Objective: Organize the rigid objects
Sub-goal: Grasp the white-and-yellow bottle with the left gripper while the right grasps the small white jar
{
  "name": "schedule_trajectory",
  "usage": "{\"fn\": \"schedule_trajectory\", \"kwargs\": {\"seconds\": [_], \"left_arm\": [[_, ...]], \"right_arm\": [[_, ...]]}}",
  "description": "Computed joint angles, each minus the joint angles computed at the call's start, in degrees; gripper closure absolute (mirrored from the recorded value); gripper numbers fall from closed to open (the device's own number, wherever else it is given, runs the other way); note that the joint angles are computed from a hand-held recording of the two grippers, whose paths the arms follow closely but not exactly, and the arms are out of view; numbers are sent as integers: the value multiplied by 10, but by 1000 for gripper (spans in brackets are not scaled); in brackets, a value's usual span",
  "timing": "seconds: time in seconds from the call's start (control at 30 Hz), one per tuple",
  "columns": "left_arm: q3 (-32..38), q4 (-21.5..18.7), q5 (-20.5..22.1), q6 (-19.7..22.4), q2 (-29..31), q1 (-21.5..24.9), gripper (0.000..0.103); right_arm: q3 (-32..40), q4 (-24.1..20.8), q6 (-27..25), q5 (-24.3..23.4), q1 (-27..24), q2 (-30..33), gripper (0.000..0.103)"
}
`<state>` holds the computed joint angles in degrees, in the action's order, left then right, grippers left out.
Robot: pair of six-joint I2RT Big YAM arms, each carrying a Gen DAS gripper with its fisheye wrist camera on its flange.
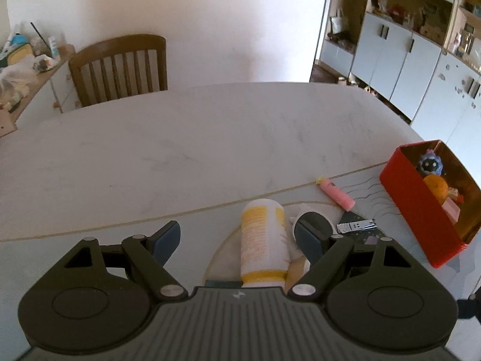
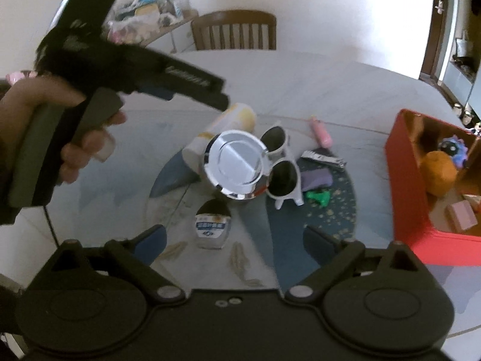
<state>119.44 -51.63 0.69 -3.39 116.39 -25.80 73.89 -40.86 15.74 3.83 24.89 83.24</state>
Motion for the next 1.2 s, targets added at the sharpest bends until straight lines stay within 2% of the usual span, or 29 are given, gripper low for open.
{"fn": "schedule_trajectory", "kwargs": {"seconds": [0.2, 0.4, 0.53, 0.73, 0.8, 0.83, 0.9, 1.07, 1.13, 1.2], "left_arm": [[64, -38, 8, 12, 49, 0, 19], [107, -58, 17, 0, 84, 2, 19], [120, -69, 18, 10, 95, -1, 19], [121, -78, 25, 3, 102, 2, 20], [117, -78, 29, 2, 101, 4, 25], [115, -77, 32, 2, 100, 4, 27], [110, -76, 34, 4, 98, 5, 35], [89, -70, 32, 10, 87, 7, 44], [77, -65, 32, 14, 80, 9, 48], [67, -61, 30, 18, 74, 10, 57]], "right_arm": [[20, -14, -12, -1, 4, 28, 12], [39, -12, -28, 0, 9, 57, 19], [44, -13, -36, -5, 10, 65, 24], [51, -15, -47, -5, 14, 76, 34], [53, -15, -51, -2, 15, 80, 38], [54, -16, -53, -2, 16, 82, 44], [55, -17, -55, 1, 18, 83, 47], [57, -18, -64, 14, 23, 86, 52], [57, -17, -67, 18, 24, 87, 58], [58, -18, -74, 24, 27, 88, 63]]}}
